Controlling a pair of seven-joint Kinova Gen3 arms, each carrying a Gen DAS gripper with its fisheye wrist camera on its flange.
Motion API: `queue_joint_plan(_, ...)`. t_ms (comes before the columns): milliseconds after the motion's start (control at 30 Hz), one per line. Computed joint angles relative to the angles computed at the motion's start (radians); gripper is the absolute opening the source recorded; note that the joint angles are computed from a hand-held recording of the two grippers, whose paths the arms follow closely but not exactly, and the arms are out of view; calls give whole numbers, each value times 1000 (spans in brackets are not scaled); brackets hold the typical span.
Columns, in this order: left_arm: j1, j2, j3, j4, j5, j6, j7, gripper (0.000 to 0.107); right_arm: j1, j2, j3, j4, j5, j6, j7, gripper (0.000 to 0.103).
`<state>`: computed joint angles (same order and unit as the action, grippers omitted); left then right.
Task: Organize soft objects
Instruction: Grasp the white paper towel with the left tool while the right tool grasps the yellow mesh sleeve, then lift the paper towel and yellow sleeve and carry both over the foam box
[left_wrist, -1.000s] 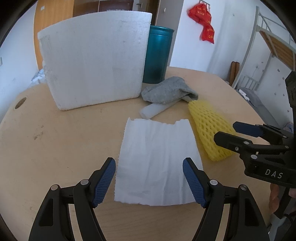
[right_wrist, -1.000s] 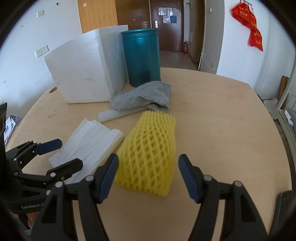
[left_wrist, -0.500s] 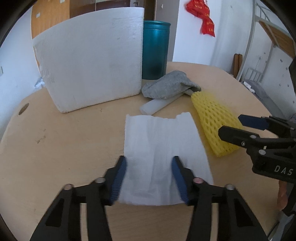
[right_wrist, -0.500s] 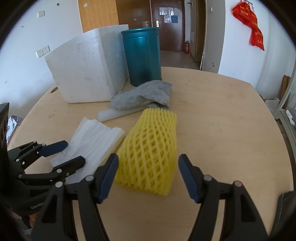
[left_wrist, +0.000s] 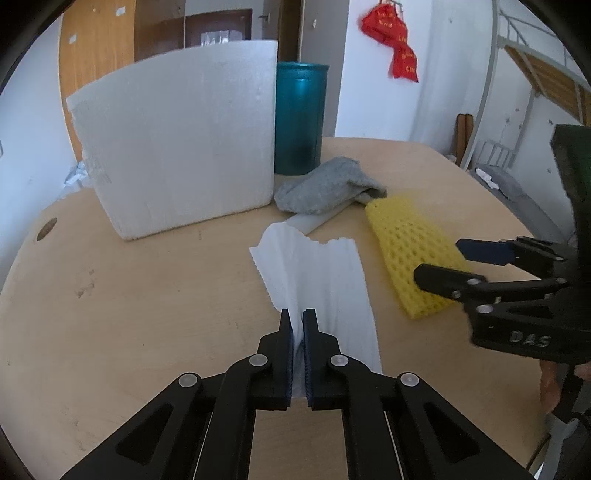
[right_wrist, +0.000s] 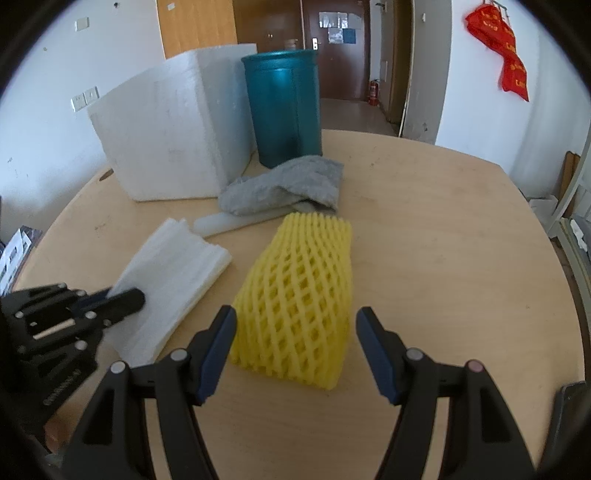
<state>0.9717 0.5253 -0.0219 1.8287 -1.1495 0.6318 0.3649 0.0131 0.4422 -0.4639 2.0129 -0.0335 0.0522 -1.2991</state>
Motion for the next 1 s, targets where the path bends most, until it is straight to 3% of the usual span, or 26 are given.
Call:
queue_joint_plan(67, 3, -5, -2, 7, -6, -3, 11, 5, -2, 7, -1, -13, -3, 23, 10, 47)
queue_joint_plan(167, 4, -8, -1, 14, -14, 0, 23, 5, -41, 6, 38, -19, 3, 33, 0, 30)
queue_joint_plan(333, 10, -19, 3, 34, -44, 3, 67, 5, -17, 8, 14, -20, -23, 39, 29, 12)
queue_joint_plan(700, 1, -77, 63, 97, -147, 54, 199, 5, 154, -30, -169, 34, -67, 13, 87, 11)
queue_joint_plan(1000, -1, -126, 145, 123, -184, 168, 252, 5, 319, -60, -353, 83, -56, -24, 88, 11)
